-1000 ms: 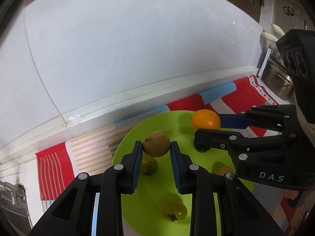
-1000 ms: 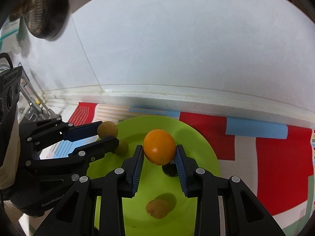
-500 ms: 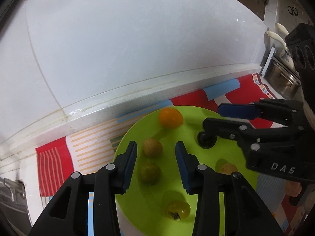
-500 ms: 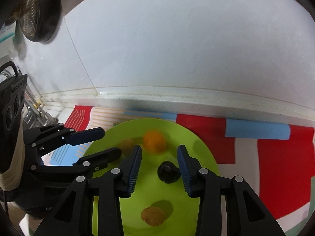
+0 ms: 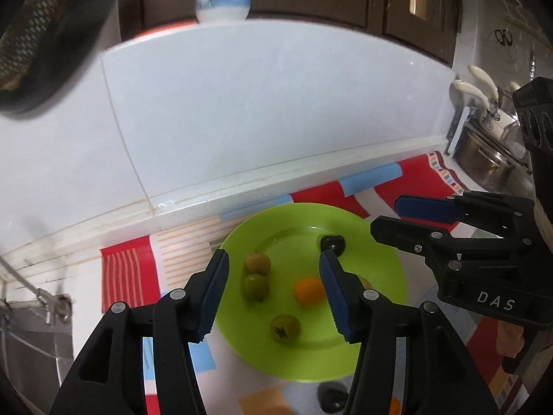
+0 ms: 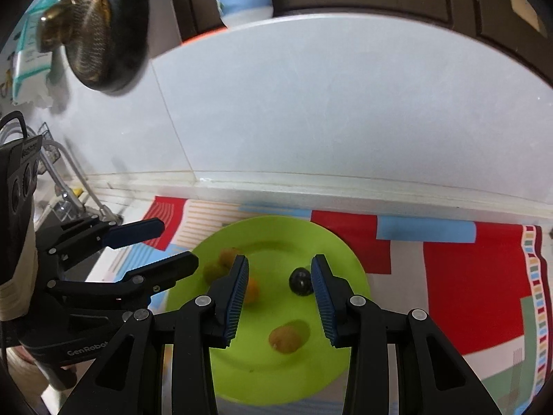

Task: Organize fruits
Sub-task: 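Open both tools to drop the citrus and mandarin onto the plate, then withdraw both open tools from the plate toward the remaining fruits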

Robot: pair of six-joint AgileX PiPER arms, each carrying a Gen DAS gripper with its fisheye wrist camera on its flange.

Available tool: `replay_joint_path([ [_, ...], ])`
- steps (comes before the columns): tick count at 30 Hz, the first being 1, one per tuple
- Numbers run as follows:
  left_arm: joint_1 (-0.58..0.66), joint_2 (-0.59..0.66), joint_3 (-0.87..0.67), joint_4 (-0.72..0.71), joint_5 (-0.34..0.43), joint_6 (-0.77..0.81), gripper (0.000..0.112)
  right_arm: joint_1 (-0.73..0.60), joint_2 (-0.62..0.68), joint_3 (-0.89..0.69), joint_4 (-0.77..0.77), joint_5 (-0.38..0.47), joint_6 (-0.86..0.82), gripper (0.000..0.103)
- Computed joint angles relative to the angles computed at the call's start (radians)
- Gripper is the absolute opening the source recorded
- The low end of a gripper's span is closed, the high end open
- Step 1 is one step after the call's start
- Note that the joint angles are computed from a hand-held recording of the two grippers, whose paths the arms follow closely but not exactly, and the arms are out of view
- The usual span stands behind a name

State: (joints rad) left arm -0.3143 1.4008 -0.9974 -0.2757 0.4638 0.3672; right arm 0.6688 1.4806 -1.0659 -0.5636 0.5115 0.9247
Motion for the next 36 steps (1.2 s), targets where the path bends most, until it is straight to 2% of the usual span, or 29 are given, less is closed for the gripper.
replay_joint_path([
  [10, -0.068, -0.228, 0.119, 0.193, 0.016, -0.239, 0.064, 0.166, -0.156, 0.074, -0.152, 0.138, 0.201, 0.039],
  [15, -0.099, -0.323, 0.172, 0.229, 0.05, -0.312, 0.066, 0.267, -0.204, 0.105, -0.222, 0.214, 0.301, 0.039],
  [19, -0.152, -0.389, 0.211, 0.315, 0.074, -0.426, 0.067, 0.334, -0.248, 0.133, -0.247, 0.265, 0.352, 0.039],
  [27, -0.267, -0.477, 0.269, 0.475, 0.115, -0.624, 0.069, 0.465, -0.293, 0.17, -0.283, 0.376, 0.431, 0.039],
  [32, -0.318, -0.497, 0.305, 0.493, 0.129, -0.667, 0.069, 0.518, -0.315, 0.206, -0.271, 0.409, 0.471, 0.039],
  [36, -0.391, -0.522, 0.359, 0.598, 0.118, -0.794, 0.069, 0.555, -0.321, 0.232, -0.256, 0.437, 0.5, 0.039],
])
